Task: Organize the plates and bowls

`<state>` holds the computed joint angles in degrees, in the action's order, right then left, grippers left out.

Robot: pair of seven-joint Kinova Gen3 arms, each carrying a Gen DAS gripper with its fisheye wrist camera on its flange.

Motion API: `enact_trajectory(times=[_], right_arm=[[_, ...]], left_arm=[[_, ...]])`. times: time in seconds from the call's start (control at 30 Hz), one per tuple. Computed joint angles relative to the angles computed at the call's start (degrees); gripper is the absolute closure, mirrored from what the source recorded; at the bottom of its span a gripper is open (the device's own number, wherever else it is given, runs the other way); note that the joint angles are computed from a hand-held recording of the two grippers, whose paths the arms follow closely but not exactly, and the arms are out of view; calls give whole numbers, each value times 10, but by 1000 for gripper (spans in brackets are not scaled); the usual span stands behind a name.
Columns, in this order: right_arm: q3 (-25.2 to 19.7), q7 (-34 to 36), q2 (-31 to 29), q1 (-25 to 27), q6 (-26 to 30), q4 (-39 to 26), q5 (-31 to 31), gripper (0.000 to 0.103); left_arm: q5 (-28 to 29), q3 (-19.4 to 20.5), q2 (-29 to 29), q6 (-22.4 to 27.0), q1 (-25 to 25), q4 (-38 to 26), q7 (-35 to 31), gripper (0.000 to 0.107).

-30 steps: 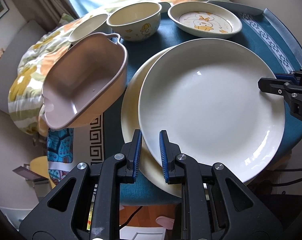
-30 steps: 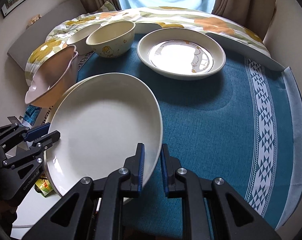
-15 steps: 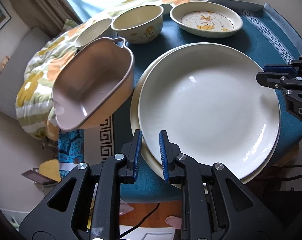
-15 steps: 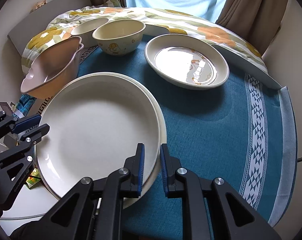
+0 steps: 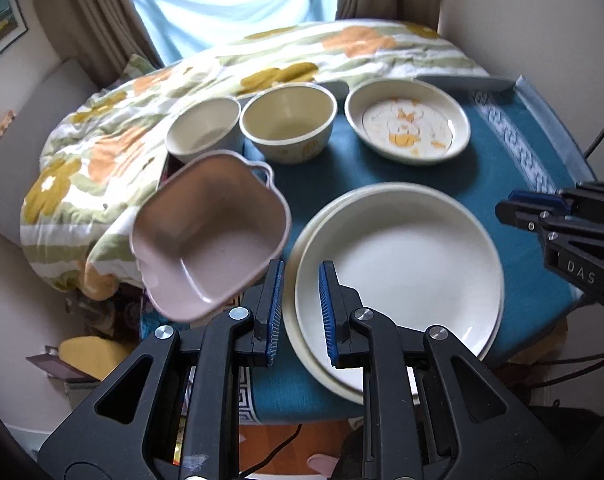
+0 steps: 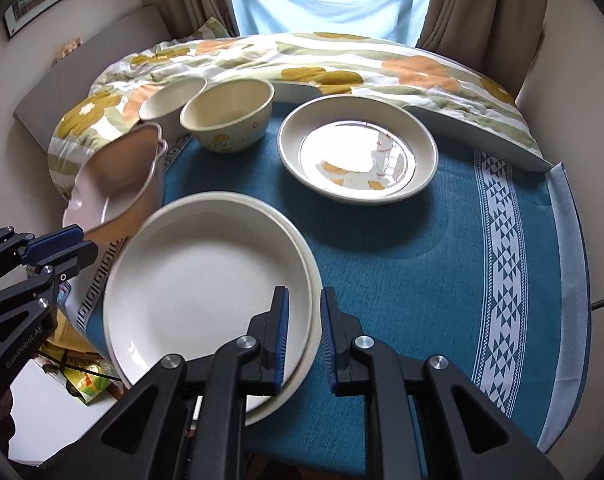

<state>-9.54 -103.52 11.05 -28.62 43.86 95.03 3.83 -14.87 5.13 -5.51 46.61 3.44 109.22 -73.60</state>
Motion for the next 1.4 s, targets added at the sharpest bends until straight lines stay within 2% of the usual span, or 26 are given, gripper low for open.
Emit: enact_trajectory(times=[0.07,0.1,0.13,0.17,0.2,0.27,0.4,0.47,0.5,0.53,0.57,0.63,0.7,0.77,0.87,1.03,1.1,1.17,1.2,1.23,1.27,1.3,1.33,1.4], right_arm=[[4,-2,-10,7,-3,-7,-5,76],[7,-11,-17,8,-11,-7,-2,48],[9,-17,-24,12,-21,-4,-3,13],[10,-24,-29,16,-30,-1,-3,3],[13,-35,-34,17,-34,-1,1,0],[17,-67,-36,15,-25,-6,24,0],[18,-84,-44,28,-29,2,34,0],[18,-72,-39,41,-31,1,21,0],[21,-58,-35,48,-33,-1,8,0],[34,-37,-31,47,-36,-4,-11,0],[49,-14,-24,45,-37,-9,-29,0],[47,33,-7,68,-43,-20,-61,0],[15,80,18,117,-36,-44,-84,0],[-5,126,46,152,-18,-75,-108,0],[-46,196,98,210,32,-143,-128,0],[-29,312,194,221,137,-276,-166,0],[-3,351,228,205,169,-329,-182,0],[-6,385,270,207,204,-382,-193,0],[-6,396,292,206,221,-409,-197,0],[-7,407,313,206,238,-435,-202,2],[-8,417,333,206,255,-462,-208,5],[-10,425,354,206,272,-488,-213,18],[-8,430,374,204,291,-515,-218,33],[-7,434,410,199,332,-568,-224,48]], left_arm=[[25,10,6,4,-29,-27,-20,91],[46,8,13,7,-38,-41,-41,91],[69,-5,22,10,-36,-54,-63,91],[92,-28,31,12,-24,-66,-82,91],[116,-41,39,14,-20,-75,-102,91],[153,-45,56,24,-31,-92,-134,90],[178,-41,83,25,-37,-113,-154,86],[178,-37,97,29,-34,-125,-144,66],[184,-36,102,27,-34,-126,-142,31],[183,-36,105,19,-32,-127,-133,8],[175,-35,105,7,-28,-124,-118,7],[157,-25,119,10,-26,-138,-89,7],[139,-29,139,21,-10,-156,-50,7],[125,-57,165,44,24,-183,-3,7],[128,-39,194,50,12,-206,53,7],[168,-38,237,37,7,-229,107,7],[174,-43,250,20,10,-229,137,7],[177,-46,260,-3,11,-223,162,8],[186,-43,267,-14,6,-222,164,11],[196,-40,277,-18,1,-224,166,22],[205,-36,288,-15,-4,-229,166,31],[210,-35,301,-5,-5,-240,171,49],[211,-35,313,3,-4,-248,174,58],[207,-37,329,7,2,-256,183,60]])
